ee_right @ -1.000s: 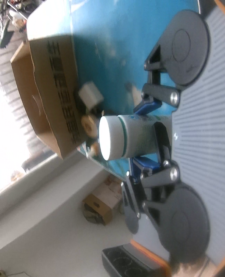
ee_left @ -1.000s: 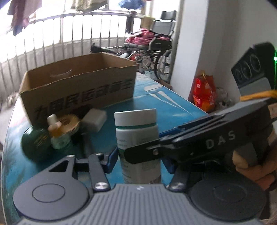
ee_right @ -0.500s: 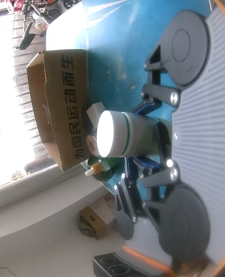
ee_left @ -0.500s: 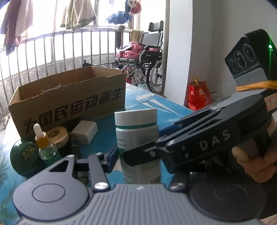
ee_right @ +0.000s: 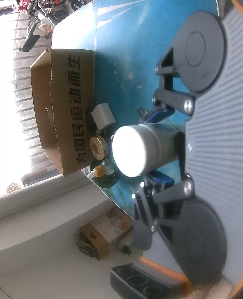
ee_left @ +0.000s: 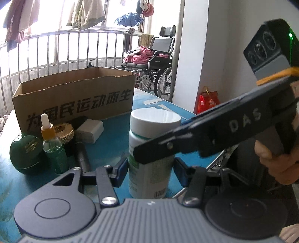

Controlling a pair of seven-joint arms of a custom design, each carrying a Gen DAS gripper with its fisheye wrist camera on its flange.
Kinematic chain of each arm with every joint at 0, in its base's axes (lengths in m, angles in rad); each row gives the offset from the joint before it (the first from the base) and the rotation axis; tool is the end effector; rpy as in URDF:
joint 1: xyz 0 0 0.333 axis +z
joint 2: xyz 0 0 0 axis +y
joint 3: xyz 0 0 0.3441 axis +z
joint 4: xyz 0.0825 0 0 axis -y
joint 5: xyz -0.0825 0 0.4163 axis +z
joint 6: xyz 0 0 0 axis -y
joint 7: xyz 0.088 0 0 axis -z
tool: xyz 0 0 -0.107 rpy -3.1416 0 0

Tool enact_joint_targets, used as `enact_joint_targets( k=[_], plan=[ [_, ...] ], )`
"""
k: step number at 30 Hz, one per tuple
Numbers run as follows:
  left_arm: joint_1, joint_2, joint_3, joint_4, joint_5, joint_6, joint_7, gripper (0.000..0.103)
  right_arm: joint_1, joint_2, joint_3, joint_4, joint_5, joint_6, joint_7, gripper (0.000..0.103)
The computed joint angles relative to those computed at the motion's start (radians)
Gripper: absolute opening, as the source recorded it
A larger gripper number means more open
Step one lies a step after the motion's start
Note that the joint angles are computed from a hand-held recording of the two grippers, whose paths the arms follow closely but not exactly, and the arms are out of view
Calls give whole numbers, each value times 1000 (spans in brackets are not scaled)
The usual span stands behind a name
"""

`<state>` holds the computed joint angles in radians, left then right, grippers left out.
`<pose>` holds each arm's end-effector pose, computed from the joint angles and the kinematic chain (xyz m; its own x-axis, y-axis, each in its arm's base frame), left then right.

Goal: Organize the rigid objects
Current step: 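Hold the upright pill bottle raised between both grippers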

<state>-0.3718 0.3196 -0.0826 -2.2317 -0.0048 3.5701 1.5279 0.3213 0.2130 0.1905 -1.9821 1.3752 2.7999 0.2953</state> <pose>0.5622 -0.2705 0.3533 -0.4103 -0.9096 0.0651 -0.5009 0.1652 -0.8496 0.5921 0.2731 0.4073 0.6234 -0.7162 -0.3136 -0.6283 -0.2201 -0.7462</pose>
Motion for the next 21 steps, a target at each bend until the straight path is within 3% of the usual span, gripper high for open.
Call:
enact_joint_targets(
  k=[6, 12, 18, 21],
  plan=[
    [11, 9, -4, 0, 9, 21, -16, 55, 8, -17, 5, -11, 28, 24, -24, 56],
    [-34, 25, 28, 19, -49, 32, 65, 55, 9, -12, -1, -4, 76, 28, -55, 56],
    [-15, 31, 20, 65, -39, -46, 39, 55, 7, 20, -7, 38, 45, 27, -9, 56],
    [-73, 32, 79, 93, -68, -130, 44, 55, 2, 32, -5, 54, -5, 14, 58, 57]
  ],
)
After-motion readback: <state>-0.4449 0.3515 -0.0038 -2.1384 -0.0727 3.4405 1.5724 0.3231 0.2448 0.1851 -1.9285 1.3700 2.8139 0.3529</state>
